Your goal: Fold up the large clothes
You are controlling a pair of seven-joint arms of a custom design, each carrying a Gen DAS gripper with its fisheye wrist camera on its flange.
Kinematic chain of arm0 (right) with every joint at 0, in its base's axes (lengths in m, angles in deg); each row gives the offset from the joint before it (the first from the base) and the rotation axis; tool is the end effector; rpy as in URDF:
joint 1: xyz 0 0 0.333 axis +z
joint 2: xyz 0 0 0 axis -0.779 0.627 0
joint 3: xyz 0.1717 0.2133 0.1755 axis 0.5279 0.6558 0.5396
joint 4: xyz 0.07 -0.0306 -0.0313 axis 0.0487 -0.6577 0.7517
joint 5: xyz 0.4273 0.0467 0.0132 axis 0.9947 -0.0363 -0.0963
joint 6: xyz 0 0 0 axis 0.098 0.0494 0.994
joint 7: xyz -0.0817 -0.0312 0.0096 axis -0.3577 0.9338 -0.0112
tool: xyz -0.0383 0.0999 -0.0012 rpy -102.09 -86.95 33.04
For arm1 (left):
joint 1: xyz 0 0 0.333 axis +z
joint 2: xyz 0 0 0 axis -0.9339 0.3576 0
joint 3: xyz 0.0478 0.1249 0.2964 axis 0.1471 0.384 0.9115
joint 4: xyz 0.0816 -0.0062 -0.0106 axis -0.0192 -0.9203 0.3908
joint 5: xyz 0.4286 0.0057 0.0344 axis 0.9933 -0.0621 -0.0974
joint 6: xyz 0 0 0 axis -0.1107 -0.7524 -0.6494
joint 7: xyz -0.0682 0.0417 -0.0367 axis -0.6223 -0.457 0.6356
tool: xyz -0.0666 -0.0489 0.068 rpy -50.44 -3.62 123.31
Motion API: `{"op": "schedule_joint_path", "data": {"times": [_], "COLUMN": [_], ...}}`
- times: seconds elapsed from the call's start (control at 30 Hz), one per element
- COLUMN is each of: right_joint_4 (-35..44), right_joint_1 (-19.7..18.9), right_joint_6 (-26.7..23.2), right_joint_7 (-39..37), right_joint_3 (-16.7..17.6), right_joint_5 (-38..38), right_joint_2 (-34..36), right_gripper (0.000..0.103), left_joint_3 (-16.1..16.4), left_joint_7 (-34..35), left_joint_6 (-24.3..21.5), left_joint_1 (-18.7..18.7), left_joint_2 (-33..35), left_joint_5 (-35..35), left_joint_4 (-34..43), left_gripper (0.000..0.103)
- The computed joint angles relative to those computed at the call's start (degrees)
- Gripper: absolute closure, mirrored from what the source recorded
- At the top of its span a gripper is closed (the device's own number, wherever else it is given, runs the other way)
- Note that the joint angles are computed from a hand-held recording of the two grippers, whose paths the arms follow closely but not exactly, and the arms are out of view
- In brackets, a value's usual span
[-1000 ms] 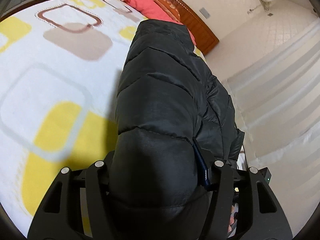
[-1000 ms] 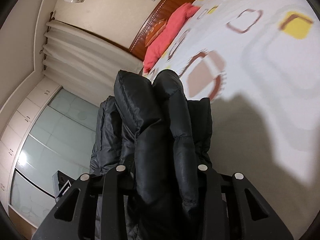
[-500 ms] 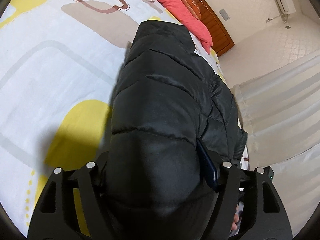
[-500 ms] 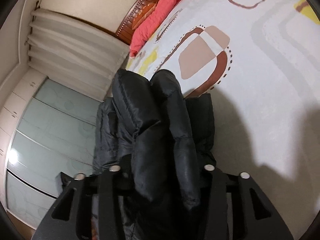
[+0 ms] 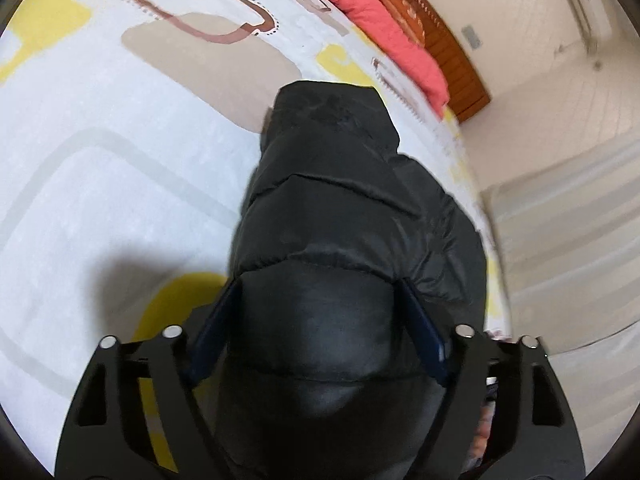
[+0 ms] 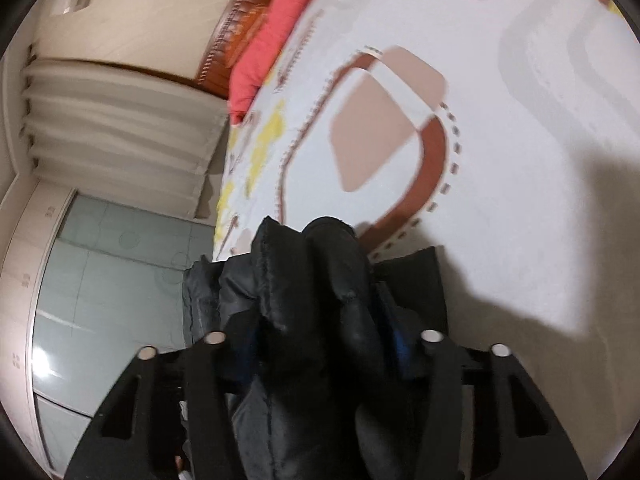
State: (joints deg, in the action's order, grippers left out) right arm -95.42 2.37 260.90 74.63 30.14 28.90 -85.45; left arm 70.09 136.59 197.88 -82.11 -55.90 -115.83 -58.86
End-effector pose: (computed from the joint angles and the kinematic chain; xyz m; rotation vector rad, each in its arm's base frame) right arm 0.3989 0.1740 0.4475 -0.8902 1.8865 0.2375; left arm 0.4345 -0.1001 0.4993 2.1647 -1.7075 1.2290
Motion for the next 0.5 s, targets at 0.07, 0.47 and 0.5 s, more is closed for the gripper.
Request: {"op": "schedule_joint_path", "data": {"times": [0.07, 0.47, 0.5], "right_joint_4": [0.1, -0.3, -0.2], "right_joint_1": [-0.7, -3.4, -3.2], "right_joint_6": [0.5, 1.4, 0.6], "right_joint_7": [-0.2, 6.3, 5.9], "right_joint_3": [0.8, 2.0, 1.7], "right_joint_5": [0.0, -7.6, -7.9], "right_joint_2": [1.6, 2.1, 1.4], "right_gripper": [0.062, 0.063, 0.060], "left_joint_3": [-1.2, -1.5, -0.7], "left_joint_7": [-1.4, -5.4, -4.6], "left_joint_6": [1.2, 4.0, 3.5], "left_joint_1": [0.5, -0.4, -0.8], "left_joint_2": [0.6, 2.0, 1.4], "left_joint_5": [1.2, 5.8, 4.9], "left_joint_4": [-0.4, -1.2, -1.4], "left_gripper": [0.026, 0.024, 0.023]}}
